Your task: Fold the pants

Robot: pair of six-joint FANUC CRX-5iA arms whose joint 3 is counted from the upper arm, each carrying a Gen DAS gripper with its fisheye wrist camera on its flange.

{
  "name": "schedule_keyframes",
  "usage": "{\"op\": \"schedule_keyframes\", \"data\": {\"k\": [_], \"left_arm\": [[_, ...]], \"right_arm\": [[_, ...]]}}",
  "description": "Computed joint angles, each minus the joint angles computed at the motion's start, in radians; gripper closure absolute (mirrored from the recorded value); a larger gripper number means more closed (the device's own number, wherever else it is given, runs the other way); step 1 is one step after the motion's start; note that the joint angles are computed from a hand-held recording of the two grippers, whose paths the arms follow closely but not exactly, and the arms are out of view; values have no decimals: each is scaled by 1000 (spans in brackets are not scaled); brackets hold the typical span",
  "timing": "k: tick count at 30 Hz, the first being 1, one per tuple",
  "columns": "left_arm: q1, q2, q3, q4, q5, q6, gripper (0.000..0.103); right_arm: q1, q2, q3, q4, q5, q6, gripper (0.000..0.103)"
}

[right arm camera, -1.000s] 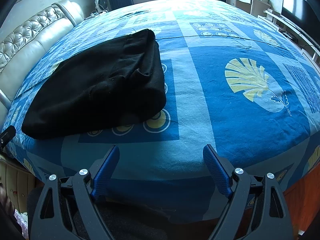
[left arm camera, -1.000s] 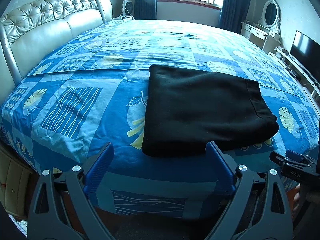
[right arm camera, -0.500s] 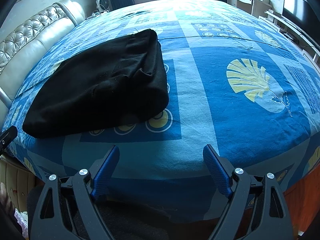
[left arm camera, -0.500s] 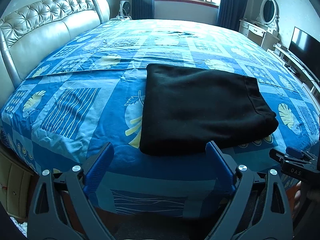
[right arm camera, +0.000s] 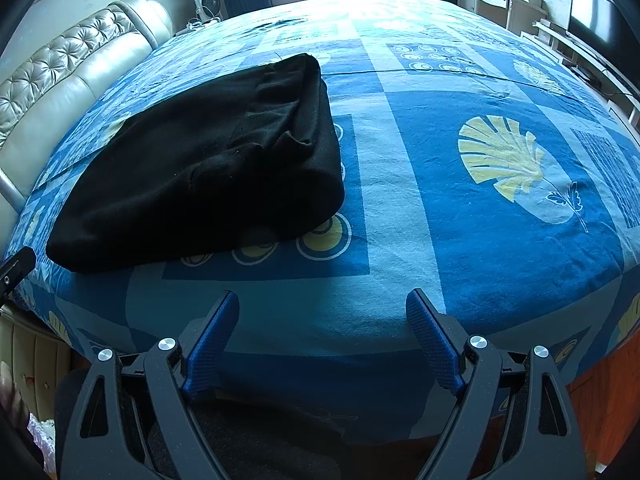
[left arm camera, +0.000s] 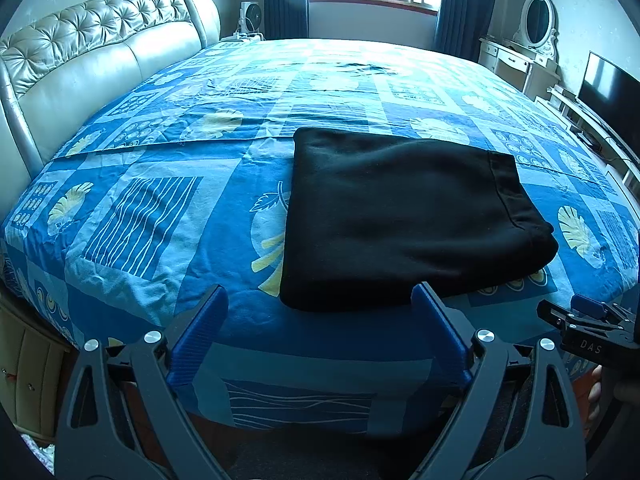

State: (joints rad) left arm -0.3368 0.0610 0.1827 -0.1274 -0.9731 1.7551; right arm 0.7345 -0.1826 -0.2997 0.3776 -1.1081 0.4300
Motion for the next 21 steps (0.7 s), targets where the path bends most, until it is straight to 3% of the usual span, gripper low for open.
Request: {"op": "schedule_keyframes", "data": {"k": [3, 12, 14, 16, 17, 19, 21], "left_arm": [[1, 1, 1, 6, -2, -6, 5], [1, -1, 3, 8, 0, 4, 2], [-19, 14, 45, -54, -43, 66, 2], [-73, 41, 118, -198, -128, 152, 2], [-79, 36, 113, -212, -118, 153, 2], [-42, 3, 59, -119, -50, 80, 2], [-6, -3, 44, -35, -33, 16, 2]], "right_arm": [[1, 2, 2, -3, 0, 3, 19], [0, 6, 5, -9, 1, 12, 19], [0, 6, 5, -10, 3, 11, 19], [0, 6, 4, -8, 5, 11, 19], [1, 4, 3, -9, 7, 12, 19], [-3, 3, 12, -25, 10, 25, 19], [-16, -6, 29, -42, 26, 40, 19]]}}
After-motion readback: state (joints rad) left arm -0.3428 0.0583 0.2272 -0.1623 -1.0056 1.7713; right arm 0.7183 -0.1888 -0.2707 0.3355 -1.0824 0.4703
